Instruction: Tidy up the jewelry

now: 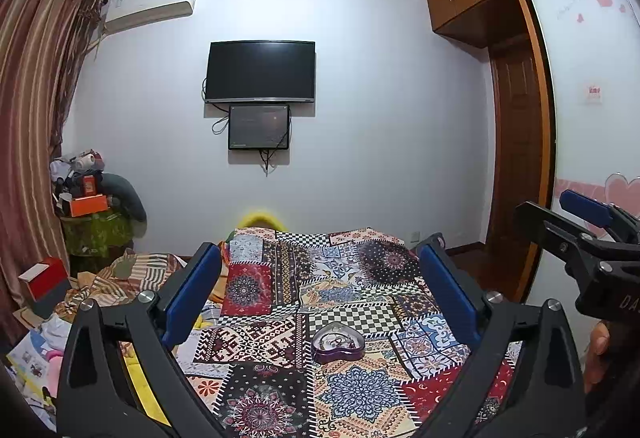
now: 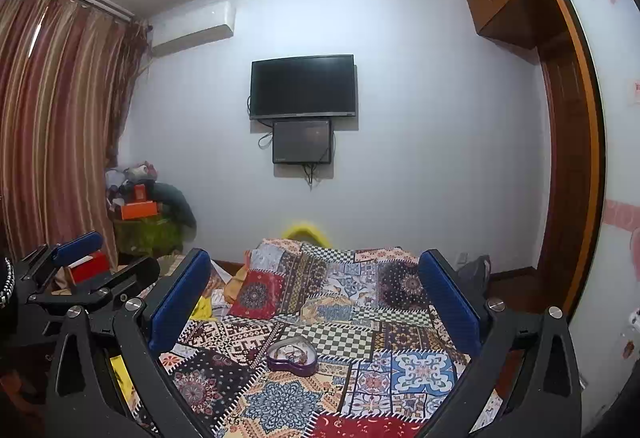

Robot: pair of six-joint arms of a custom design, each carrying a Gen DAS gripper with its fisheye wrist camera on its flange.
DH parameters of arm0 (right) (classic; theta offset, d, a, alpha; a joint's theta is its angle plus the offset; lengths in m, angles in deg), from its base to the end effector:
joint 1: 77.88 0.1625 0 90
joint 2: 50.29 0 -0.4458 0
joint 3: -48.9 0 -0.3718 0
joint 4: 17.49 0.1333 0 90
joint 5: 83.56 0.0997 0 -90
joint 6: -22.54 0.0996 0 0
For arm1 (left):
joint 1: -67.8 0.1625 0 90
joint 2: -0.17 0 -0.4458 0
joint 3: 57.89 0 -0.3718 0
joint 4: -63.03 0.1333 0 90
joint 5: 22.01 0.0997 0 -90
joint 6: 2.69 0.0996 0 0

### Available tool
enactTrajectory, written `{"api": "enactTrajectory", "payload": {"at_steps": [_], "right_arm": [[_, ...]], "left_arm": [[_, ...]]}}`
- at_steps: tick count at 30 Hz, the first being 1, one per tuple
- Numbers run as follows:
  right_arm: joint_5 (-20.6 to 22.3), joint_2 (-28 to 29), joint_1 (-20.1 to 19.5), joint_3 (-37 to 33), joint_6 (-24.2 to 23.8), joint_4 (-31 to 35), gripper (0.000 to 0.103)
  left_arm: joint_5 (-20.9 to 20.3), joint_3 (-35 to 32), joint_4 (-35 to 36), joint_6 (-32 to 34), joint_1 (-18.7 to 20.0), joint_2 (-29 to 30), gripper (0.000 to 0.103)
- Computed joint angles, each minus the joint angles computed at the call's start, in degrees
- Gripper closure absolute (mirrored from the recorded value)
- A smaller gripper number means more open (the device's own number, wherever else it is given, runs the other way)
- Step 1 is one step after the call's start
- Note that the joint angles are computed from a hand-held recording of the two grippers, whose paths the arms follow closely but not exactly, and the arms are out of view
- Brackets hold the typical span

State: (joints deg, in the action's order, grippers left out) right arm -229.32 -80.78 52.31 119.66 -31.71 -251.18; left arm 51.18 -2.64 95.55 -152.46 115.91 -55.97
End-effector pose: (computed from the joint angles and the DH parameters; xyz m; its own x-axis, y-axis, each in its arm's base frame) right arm 0.4901 -0.5012 0.2583 -0.6758 0.2906 0.6773 -0.6825 0.1003 -0.7240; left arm -0.3127 -0.5914 0.4036 -0.5815 0.5904 -0.5597 0.7441 0.1078 -0.6593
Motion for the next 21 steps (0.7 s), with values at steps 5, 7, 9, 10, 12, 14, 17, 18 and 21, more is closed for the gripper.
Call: {"api": "enactTrajectory", "payload": {"at_steps": [5,7,9,10,12,14,17,18,21], "right_arm": [[-0.65,-0.61,-0.09,1.07,1.89,1.18,0.0],[-0.98,-0.76,-0.08,1.23,2.3,1.56,0.0],[-1.03,-1.01,-0.15,1.75,3.0,1.88,0.0],[-1.16,-1.21,-0.13,1.99,3.51,2.17,0.0],[-1.34,-1.36,-0.13,2.13,4.36,2.88,0.0],[-1.41,-1.58,-0.21,2.46,5.08,3.34,0.0],[-1.54,-1.78,-0.12,2.71,5.12,3.19,0.0],[-1.57,-1.82,-0.13,2.73,5.15,3.21,0.0],[-1.76,-1.96,-0.19,2.83,5.23,3.35,0.0]], "left_arm": [[0.01,-0.26,0.74,-0.77,0.21,0.36,0.003],[-0.01,-0.51,1.09,-1.07,0.27,0.53,0.003],[-0.14,-0.84,1.41,-1.28,0.36,0.83,0.003],[-0.27,-0.94,1.46,-1.28,0.38,0.96,0.003],[-0.53,-1.17,1.55,-1.17,0.38,1.18,0.003],[-0.54,-1.39,1.79,-1.14,0.42,1.32,0.003],[-0.53,-1.19,1.37,-1.02,0.43,1.27,0.003],[-0.51,-1.22,1.23,-1.01,0.42,1.29,0.003],[-0.09,-1.59,1.45,-1.18,0.54,1.47,0.003]]}}
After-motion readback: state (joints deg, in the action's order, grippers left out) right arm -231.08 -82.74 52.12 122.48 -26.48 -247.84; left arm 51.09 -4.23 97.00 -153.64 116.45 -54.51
